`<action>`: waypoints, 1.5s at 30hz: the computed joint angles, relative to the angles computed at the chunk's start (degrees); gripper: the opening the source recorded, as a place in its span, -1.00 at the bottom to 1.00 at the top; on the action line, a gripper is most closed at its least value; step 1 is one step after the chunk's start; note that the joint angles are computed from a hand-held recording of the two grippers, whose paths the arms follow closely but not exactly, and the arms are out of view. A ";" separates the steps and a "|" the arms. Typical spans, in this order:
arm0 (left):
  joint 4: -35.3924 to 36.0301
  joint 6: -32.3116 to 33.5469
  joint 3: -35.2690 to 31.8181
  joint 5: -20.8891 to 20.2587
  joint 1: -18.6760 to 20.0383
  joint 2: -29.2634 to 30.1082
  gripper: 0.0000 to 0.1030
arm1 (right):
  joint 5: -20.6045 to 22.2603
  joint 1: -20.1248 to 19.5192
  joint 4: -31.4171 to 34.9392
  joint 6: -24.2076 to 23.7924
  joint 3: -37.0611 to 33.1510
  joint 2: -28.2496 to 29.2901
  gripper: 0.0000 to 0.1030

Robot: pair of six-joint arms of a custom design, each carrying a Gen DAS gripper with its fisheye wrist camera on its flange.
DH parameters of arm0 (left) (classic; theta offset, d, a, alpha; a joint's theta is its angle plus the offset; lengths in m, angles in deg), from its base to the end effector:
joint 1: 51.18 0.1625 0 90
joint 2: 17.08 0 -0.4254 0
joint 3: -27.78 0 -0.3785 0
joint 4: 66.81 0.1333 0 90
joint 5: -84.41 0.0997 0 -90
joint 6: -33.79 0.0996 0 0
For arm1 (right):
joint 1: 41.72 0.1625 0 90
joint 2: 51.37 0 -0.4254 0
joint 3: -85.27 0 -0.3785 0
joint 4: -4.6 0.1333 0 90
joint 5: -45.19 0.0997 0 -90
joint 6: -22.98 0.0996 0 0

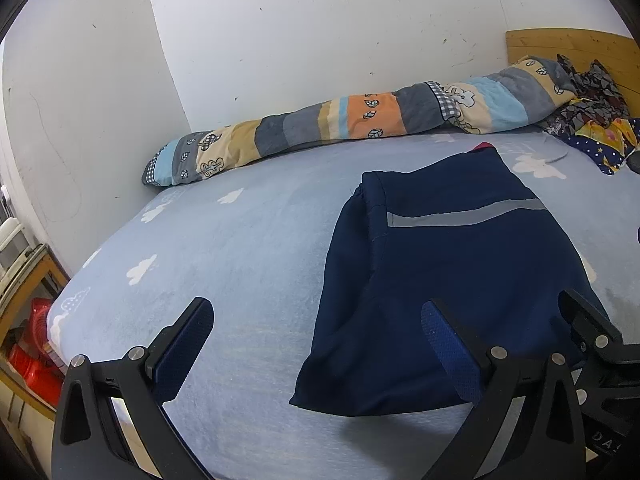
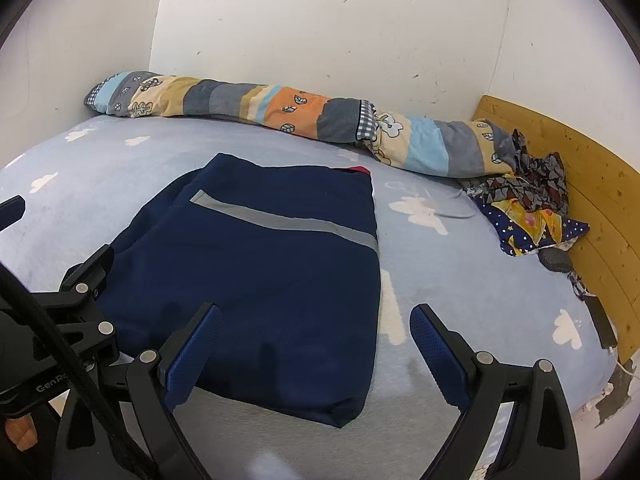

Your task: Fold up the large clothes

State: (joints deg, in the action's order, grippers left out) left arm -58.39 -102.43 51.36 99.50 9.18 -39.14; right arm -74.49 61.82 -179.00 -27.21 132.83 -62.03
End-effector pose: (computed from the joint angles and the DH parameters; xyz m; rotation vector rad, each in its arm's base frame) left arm -0.1868 -0.7922 0.2096 0.1191 1.7252 -1.0751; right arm 0.2801 -0.8046 0.0498 0.8922 -2.0297 0.9414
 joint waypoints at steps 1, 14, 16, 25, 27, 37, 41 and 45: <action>0.00 0.00 0.00 0.00 0.00 0.00 1.00 | 0.00 0.01 -0.07 0.10 0.07 -0.01 0.89; -0.94 0.76 0.86 0.22 -0.04 -0.43 1.00 | -0.08 -0.10 0.01 -0.56 -0.42 0.29 0.89; -2.16 1.49 1.79 0.30 -0.02 -0.86 1.00 | -0.02 -0.12 -0.01 -0.57 -0.39 0.27 0.89; -3.21 2.26 2.67 0.35 -0.02 -1.25 1.00 | -0.03 -0.24 -0.09 -0.60 -0.29 0.24 0.89; -3.49 2.51 2.72 0.26 -0.03 -1.26 1.00 | -0.04 -0.23 -0.09 -0.63 -0.33 0.25 0.89; -1.00 0.77 1.53 0.87 0.10 -0.93 1.00 | -0.16 -0.49 0.04 -0.56 -0.24 0.14 0.89; 0.03 0.10 1.07 1.04 0.14 -0.76 1.00 | -0.28 -0.49 0.10 -0.49 -0.38 0.22 0.89; -0.01 0.02 1.18 1.03 0.12 -0.79 1.00 | -0.21 -0.55 0.33 -0.42 -0.51 0.23 0.89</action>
